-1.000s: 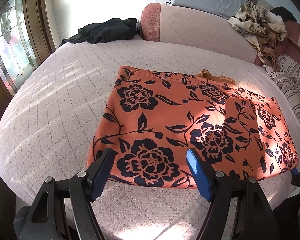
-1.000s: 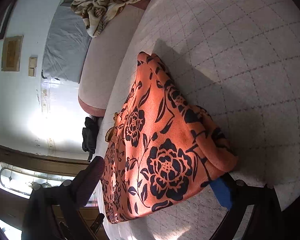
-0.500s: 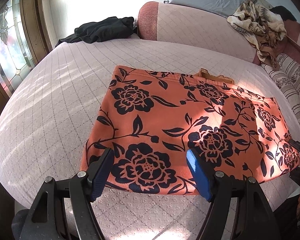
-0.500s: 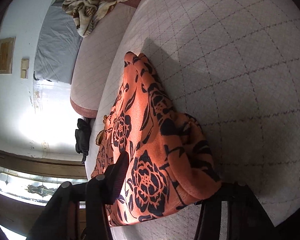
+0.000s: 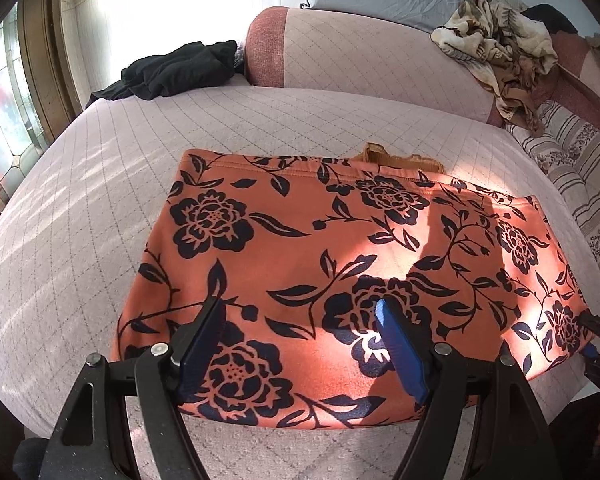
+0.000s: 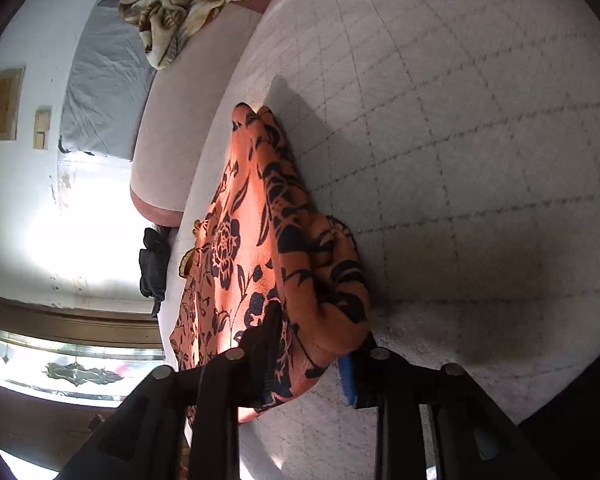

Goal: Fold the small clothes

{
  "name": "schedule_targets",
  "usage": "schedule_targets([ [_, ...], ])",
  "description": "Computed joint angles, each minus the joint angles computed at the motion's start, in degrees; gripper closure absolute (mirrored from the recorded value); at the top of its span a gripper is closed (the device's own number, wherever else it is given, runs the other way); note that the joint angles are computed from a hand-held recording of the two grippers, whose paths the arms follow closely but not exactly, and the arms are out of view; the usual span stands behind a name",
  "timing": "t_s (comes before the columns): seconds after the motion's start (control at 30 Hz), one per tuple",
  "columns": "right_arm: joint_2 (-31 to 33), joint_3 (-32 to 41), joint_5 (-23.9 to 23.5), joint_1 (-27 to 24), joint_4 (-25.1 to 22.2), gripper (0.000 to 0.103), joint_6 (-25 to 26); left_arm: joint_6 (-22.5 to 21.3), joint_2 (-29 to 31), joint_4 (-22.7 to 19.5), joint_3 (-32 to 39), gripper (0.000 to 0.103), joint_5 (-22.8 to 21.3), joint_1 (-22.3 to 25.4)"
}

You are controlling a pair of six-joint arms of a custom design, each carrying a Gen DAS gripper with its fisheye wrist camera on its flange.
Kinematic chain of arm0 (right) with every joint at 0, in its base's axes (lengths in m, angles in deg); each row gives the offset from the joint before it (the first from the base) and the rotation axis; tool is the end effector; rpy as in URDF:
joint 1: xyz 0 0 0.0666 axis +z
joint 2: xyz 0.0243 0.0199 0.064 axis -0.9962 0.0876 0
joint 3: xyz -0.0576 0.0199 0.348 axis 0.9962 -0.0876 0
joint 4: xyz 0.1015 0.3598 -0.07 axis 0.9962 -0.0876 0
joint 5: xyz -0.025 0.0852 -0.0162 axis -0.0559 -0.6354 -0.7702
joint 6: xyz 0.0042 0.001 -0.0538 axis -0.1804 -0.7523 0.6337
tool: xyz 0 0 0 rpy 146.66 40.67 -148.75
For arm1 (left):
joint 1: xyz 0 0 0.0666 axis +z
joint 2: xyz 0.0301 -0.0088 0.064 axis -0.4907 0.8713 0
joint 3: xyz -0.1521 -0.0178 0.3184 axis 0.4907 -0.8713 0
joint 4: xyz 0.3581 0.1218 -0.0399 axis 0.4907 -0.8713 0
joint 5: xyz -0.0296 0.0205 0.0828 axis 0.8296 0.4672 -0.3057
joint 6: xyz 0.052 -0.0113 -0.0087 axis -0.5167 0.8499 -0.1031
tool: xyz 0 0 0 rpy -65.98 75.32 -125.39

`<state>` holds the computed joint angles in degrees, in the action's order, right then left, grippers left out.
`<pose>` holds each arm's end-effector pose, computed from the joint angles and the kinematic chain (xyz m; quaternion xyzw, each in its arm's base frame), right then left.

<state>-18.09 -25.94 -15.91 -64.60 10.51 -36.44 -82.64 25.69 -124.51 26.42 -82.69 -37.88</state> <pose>0.3444 0.1334 0.2806 0.3727 0.8110 0.3771 0.2474 0.4675 -0.0710 0.3576 0.0491 0.9430 -0.0417 0.3265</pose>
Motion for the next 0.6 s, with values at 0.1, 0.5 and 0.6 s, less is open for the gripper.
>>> schedule_targets([
  [0.1, -4.5, 0.4, 1.9, -1.2, -4.9, 0.042, 5.3, -0.3, 0.7, 1.6, -0.1, 0.025, 0.5, -0.9],
  [0.5, 26.9, 34.0, -11.5, -11.8, -18.5, 0.042, 34.0, -3.2, 3.5, 3.9, -2.2, 0.018, -2.1, -3.1],
  [0.6, 34.3, 41.7, -12.9, -11.4, -23.6, 0.046, 37.0, -4.0, 3.4, 5.0, -2.7, 0.017, -2.0, -3.1],
])
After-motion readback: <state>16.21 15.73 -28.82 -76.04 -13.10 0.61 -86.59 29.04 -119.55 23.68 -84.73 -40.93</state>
